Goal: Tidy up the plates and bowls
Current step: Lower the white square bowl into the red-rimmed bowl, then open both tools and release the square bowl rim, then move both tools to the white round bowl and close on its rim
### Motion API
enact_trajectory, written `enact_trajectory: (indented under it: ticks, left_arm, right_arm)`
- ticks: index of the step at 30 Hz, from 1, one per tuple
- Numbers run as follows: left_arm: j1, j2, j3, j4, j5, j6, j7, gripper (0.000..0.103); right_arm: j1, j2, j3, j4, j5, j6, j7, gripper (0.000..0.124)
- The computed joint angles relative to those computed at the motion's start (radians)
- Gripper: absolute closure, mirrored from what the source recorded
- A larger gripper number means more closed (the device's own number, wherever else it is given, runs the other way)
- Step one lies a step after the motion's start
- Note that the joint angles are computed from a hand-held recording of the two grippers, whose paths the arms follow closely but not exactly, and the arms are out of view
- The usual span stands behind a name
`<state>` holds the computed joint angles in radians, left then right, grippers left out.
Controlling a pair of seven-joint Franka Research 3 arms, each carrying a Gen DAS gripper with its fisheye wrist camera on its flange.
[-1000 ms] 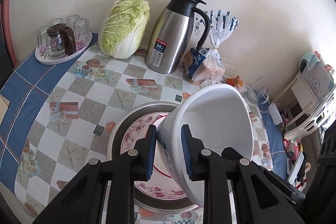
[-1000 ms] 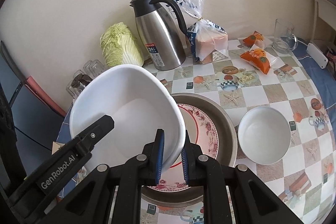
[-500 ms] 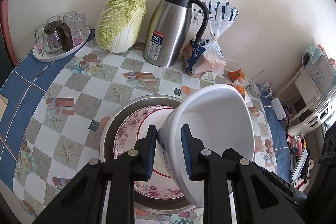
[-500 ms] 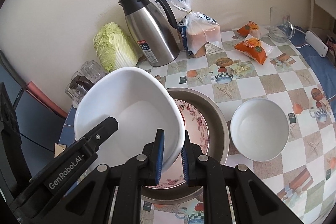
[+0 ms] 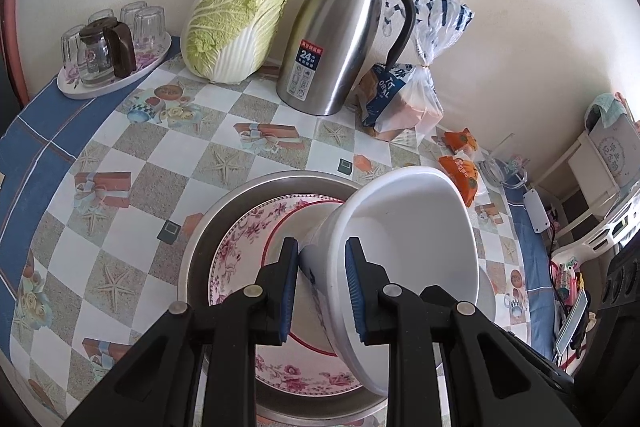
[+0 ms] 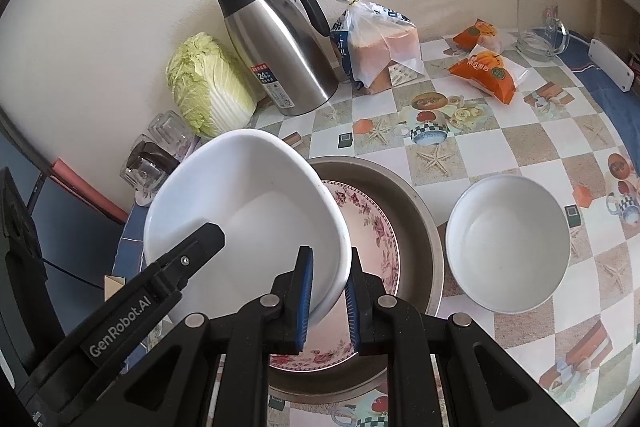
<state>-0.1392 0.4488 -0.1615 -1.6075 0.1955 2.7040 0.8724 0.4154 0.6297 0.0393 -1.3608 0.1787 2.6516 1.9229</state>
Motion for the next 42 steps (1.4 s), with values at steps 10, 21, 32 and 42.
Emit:
enact_trajectory:
  ticks: [10, 21, 32, 42]
  left_arm:
    - [0.005, 0.01, 0.01, 0.005, 0.003, -0.013, -0.035, 0.078]
    - [0.046, -0.018, -0.127, 0.017, -0.119, 0.008, 0.146, 0.054]
    - [-0.116, 0.2, -0.105, 0.319, -0.196, -0.224, 0.212, 0.054]
    - [-0.172, 0.293, -0.075, 0.442, -0.137, -0.309, 0.128, 0.054]
  right_arm:
    - [-0.012, 0.057, 0.019, 0.064, 0.029, -0.017, -0.033, 0.101]
    - [0.054, -0.104, -0.172, -0.136, -0.108, 0.039, 0.149, 0.09]
    - [-0.145, -0.092, -0.077, -0.192, -0.073, -0.115, 0.134, 0.081]
    - [-0.167, -0.066, -0.058, -0.206, 0.026, -0.063, 0.045, 0.119]
